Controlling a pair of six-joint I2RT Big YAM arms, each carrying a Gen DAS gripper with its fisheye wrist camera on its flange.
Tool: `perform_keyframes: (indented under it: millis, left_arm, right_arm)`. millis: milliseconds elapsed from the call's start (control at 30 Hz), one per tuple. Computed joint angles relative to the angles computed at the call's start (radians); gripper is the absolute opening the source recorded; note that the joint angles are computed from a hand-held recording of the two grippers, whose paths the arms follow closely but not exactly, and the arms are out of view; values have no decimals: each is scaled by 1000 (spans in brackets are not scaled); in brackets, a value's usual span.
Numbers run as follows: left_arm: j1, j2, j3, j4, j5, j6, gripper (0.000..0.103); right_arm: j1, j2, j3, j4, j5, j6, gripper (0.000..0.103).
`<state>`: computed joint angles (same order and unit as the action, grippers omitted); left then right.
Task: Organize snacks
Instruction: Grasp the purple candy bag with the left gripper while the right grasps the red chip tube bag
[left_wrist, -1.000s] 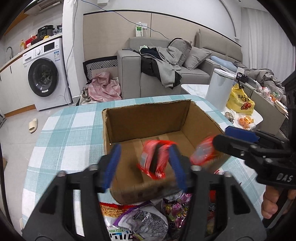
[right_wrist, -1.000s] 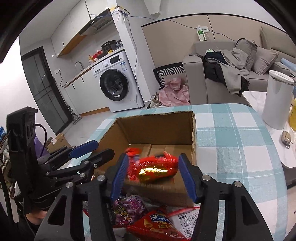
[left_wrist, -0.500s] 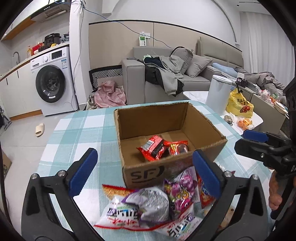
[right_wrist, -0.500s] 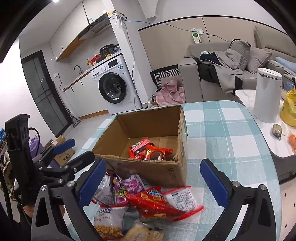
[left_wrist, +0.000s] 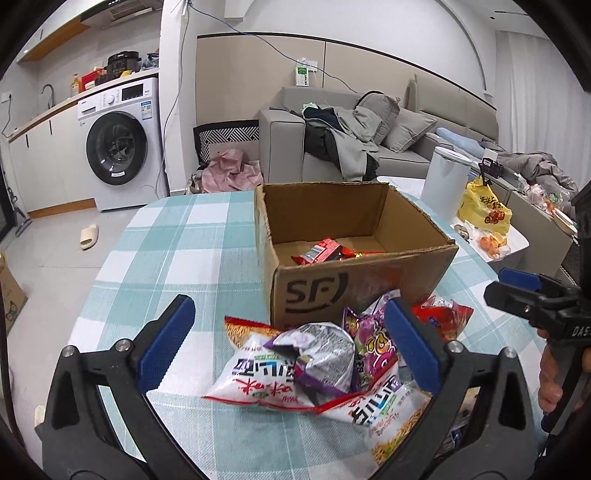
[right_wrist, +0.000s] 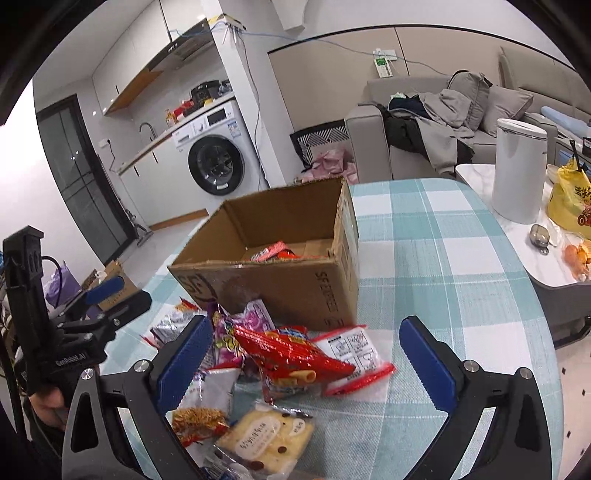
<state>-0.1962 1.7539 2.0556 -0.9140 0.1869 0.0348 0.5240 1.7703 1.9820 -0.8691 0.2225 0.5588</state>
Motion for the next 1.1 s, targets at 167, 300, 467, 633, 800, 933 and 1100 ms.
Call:
perform_keyframes:
  millis: [167, 300, 467, 633, 800, 933, 1100]
  left_arm:
    - [7, -4, -10, -3, 1, -1, 102]
    - [7, 2, -8, -10, -2, -8, 102]
    - [4, 18, 4, -27, -5, -2, 102]
    - [-3, 44, 26, -55, -23, -2, 102]
    - [0, 76, 54, -89, -21, -11, 102]
    - [2, 99, 73, -110, -13, -10, 102]
    - [1, 113, 74, -120, -6, 1, 102]
  right_arm:
    - [2, 2, -8, -7, -5, -3, 103]
    - [5, 5, -15, -13, -15, -19, 103]
    - [3, 20, -7, -25, -29, -20, 103]
    - [-1, 33, 2, -49, -40, -21, 103]
    - [-8, 46, 9, -77, -40, -13, 103]
    - [-15, 52, 6, -80, -46, 5, 103]
    - [-17, 66, 6, -64, -87, 15, 103]
